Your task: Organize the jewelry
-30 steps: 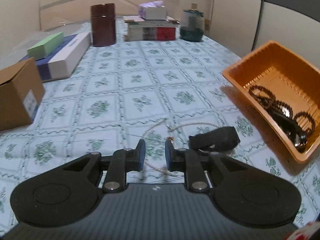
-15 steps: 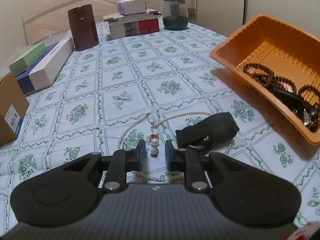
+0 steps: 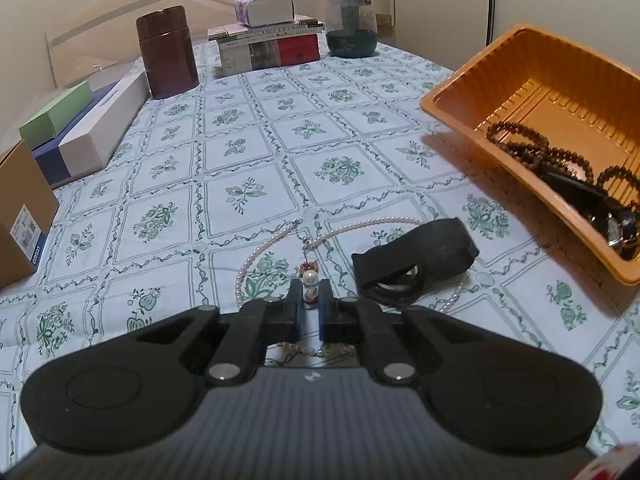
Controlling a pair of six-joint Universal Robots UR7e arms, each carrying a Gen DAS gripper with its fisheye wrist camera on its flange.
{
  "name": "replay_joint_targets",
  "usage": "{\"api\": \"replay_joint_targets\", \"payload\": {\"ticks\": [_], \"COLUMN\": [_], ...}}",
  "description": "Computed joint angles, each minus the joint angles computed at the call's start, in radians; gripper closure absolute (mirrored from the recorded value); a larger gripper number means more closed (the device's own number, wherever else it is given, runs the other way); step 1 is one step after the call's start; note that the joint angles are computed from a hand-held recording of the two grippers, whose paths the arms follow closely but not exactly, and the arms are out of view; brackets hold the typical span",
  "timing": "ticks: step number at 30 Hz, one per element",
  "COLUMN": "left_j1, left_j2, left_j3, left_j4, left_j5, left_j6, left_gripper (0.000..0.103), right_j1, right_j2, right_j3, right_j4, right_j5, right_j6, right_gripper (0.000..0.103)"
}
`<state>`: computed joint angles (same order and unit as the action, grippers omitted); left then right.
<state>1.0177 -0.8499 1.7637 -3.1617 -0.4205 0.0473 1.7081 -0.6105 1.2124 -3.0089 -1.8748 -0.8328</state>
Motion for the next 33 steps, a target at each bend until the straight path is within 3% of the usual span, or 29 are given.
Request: {"api": "replay_joint_targets", "payload": {"ticks": [8, 23, 33], "left_j1": [-0.033, -0.068, -0.065], "left_j2": [0.004, 0.145, 0.198], "left_j3": [-0.029, -0.238, -0.312], "left_j4": [-0.021, 0.012, 0.06], "left_j5": [-0.058, -0.288, -0.33], "left_j6": [0.027, 0.144, 0.179], "left_gripper": [0.097, 0.097, 0.097], "right_j1": [0.0, 0.001, -0.001], "right_j2": [0.001, -0.002, -0.004], "right_j3": [-0.001, -0.001, -0.002], "right_j4": [0.001, 0.008, 0.013], "right_j5": [-0.001, 0.005, 0.009], "right_j6": [0.001, 0.008, 0.013], "right_gripper": [0.097, 0.097, 0.097]}}
